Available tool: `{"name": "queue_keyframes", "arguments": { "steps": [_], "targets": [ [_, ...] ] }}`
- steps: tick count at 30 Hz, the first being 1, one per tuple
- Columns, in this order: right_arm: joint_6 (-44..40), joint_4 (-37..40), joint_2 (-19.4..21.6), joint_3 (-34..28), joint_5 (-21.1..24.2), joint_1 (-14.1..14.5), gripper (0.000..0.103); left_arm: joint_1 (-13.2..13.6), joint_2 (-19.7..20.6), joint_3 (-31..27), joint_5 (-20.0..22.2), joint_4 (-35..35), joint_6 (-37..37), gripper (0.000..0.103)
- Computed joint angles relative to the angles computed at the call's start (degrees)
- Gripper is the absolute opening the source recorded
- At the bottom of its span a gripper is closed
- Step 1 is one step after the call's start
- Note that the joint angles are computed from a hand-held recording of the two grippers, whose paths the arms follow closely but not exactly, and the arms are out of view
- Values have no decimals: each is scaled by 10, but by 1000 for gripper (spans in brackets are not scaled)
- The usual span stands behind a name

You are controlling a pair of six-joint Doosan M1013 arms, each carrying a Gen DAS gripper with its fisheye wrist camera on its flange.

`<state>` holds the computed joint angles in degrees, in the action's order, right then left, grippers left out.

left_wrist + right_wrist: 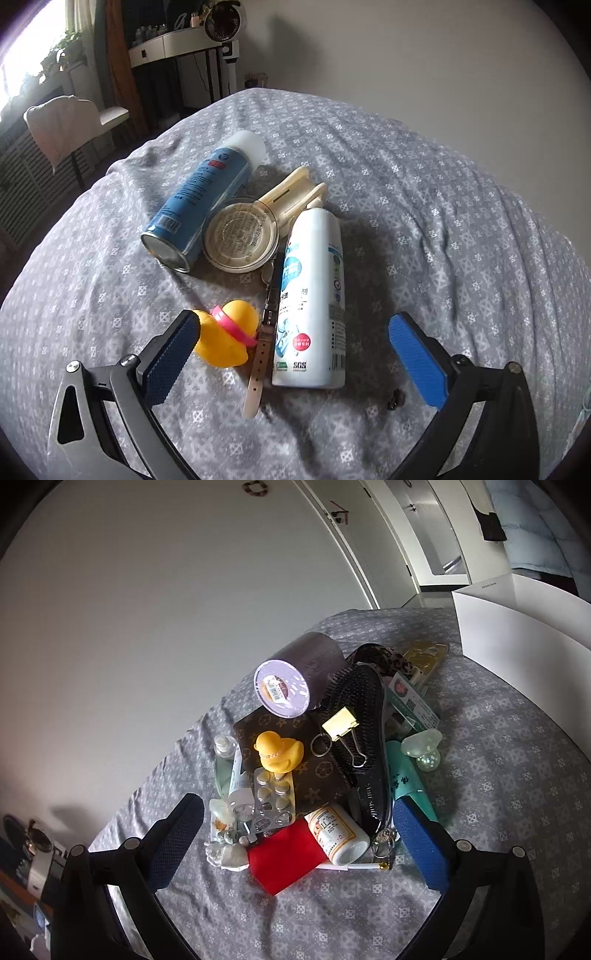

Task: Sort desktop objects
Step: 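Move the left gripper toward the white spray bottle, then grasp the white spray bottle with the left gripper, then carry the spray bottle to the mug pile and release it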

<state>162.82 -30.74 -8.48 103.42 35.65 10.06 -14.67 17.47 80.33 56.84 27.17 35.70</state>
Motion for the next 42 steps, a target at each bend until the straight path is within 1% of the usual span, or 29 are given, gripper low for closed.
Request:
{"name": "queue_keyframes", "arguments": {
  "steps": [2,4,6,9,12,15,18,19,21,22,23,24,25,26,27,28,30,32,35,39,41,42],
  "targets": [
    [-21,12,5,-5,6,1,103,-10,12,-11,25,42,-10,103],
    [-36,23,10,-8,9,1,103,-17,20,-22,40,58,2,103],
    [-39,31,13,-9,10,0,103,-21,33,-36,53,72,24,103],
    [-43,39,19,-13,16,-1,103,-32,54,-58,86,100,60,102],
    [-52,41,25,-18,25,2,103,-40,63,-66,94,120,67,102],
    [-58,41,28,-22,32,4,103,-41,66,-70,87,103,79,102],
    [-54,44,30,-23,34,2,103,-31,80,-86,111,51,105,102],
    [-53,44,31,-24,35,2,103,-32,81,-84,111,67,101,102],
    [-56,45,32,-24,35,2,103,-29,81,-83,100,63,100,101],
    [-58,47,32,-24,35,2,103,-29,79,-81,90,63,96,90],
    [-59,48,33,-25,35,2,103,-30,78,-79,91,76,85,72],
    [-59,48,33,-25,36,2,103,-28,79,-80,93,75,75,61],
    [-58,48,33,-25,37,2,103,-22,76,-77,88,56,68,43],
    [-57,47,33,-25,36,2,103,-12,68,-67,68,23,58,44],
    [-53,45,32,-24,36,2,103,-7,62,-58,50,11,49,44],
    [-49,43,31,-23,35,2,103,-5,59,-55,47,8,45,43],
    [-46,42,30,-22,33,2,103,-6,54,-48,42,9,44,43],
    [-42,41,29,-20,30,1,103,-4,46,-39,32,-9,39,43],
    [-33,38,25,-16,24,-1,103,-2,23,-18,7,-32,22,43],
    [-10,31,17,-8,10,-3,103,-10,-7,7,-19,-21,13,43],
    [-2,31,11,-2,-2,-6,103,-11,-29,28,-55,-41,21,43],
    [1,32,8,1,-8,-7,103,-12,-38,36,-66,-47,22,43]
  ]
}}
